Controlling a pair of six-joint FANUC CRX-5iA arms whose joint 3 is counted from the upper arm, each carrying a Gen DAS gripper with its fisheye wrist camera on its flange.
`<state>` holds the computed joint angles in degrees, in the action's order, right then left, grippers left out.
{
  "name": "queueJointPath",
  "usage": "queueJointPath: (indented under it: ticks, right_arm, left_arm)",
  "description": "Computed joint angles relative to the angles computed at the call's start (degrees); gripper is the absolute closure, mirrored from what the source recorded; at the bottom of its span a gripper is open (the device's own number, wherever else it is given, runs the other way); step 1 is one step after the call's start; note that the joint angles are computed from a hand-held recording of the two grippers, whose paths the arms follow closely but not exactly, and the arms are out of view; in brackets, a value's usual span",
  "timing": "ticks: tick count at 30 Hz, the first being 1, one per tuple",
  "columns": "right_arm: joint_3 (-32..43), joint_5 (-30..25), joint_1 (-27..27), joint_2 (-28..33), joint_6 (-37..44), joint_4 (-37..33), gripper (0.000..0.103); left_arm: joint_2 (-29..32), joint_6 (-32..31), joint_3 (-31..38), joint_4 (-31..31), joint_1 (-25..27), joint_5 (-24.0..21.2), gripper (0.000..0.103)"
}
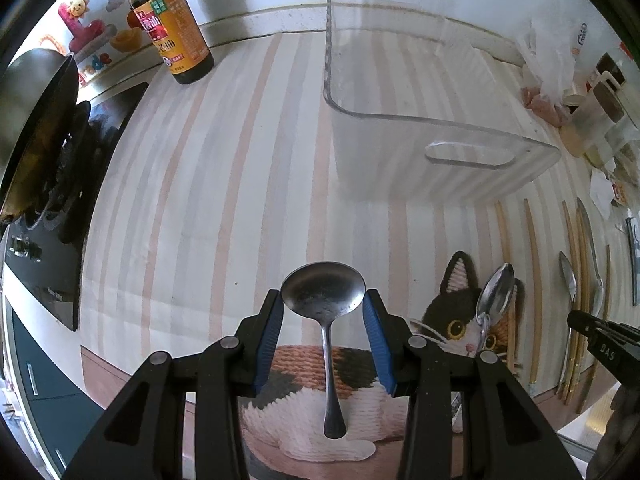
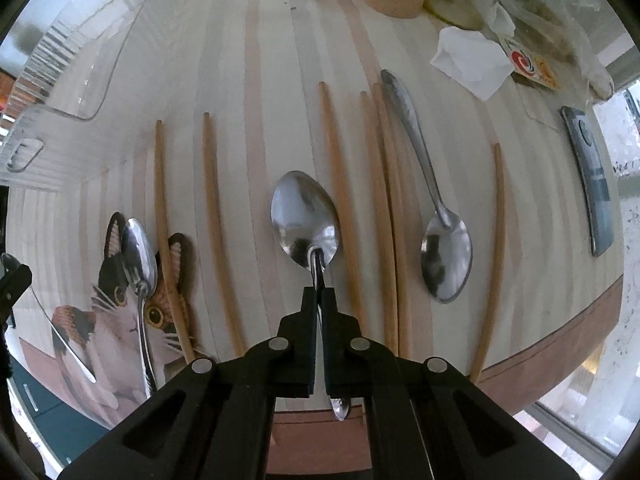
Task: Organize utensils
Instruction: 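Lift the held spoons from the mat with both grippers, then carry both spoons to the clear plastic box and open both grippers inside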
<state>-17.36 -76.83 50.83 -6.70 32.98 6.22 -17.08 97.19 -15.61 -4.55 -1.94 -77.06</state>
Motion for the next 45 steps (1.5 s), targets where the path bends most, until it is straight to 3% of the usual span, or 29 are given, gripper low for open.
queueJointPath:
  ticks: [4,9,14,17,23,32,33,34,39,42,44,45]
  right_arm:
    - [0.3,-0.1,0.2,0.1,-1.4,0.3,0.098]
    - [-0.1,0.6,-4.4,-0.6,2.3,-4.4,0.088]
    - [-1.1,3.3,-5.1,-2.4,3.9,-5.9,0.086]
    - [-1.5,2.8,-3.6,-2.2,3.4,-3.4,0.096]
    - [-2.2,3.0,-0.8,-4.3,-1.1,-0.4,0.101]
    - [-1.7,2.8,2.1,-8.9,-3.9,3.0,0.101]
    - [-1.8,2.8,2.2,-10.1,-4.2,2.8,0.101]
    - [-1.7,3.0,1.3,-10.6,-3.4,2.5,0.101]
    - [0.4,2.8,0.4,-12.5,-2.7,3.2,0.101]
    - [1.3,3.4,0.9,-12.4,-2.6,3.7,0.101]
    - [2.5,3.9,0.1,-10.5,-1.2,3.4,0.101]
    - [2.7,4.1,-0.2,-9.7,-0.6,3.3,0.101]
  left_arm:
    - [-0.2,0.2,0.0,0.1,0.0,-0.2,0.065]
    - [-0.4,0.6,-0.2,0.1,0.0,-0.2,0.065]
    - [-0.3,0.8,-0.3,0.1,0.0,-0.1,0.065]
    - [-0.4,0.7,-0.2,0.3,0.0,0.0,0.065]
    - [-1.5,0.7,0.5,0.4,0.5,-0.3,0.065]
    - [-3.1,1.5,2.6,0.5,1.0,-0.9,0.066]
    - [-3.3,1.5,2.7,0.7,1.2,-0.9,0.089]
    - [-3.5,1.1,2.8,1.6,1.8,-1.0,0.096]
    - [-4.0,1.0,3.2,2.5,2.8,-0.9,0.096]
    - [-5.5,-1.5,-0.3,9.0,8.5,0.3,0.094]
    - [-6.0,-4.1,-3.4,13.0,12.3,0.6,0.085]
    - [-6.0,-5.5,-4.9,14.4,13.8,0.8,0.074]
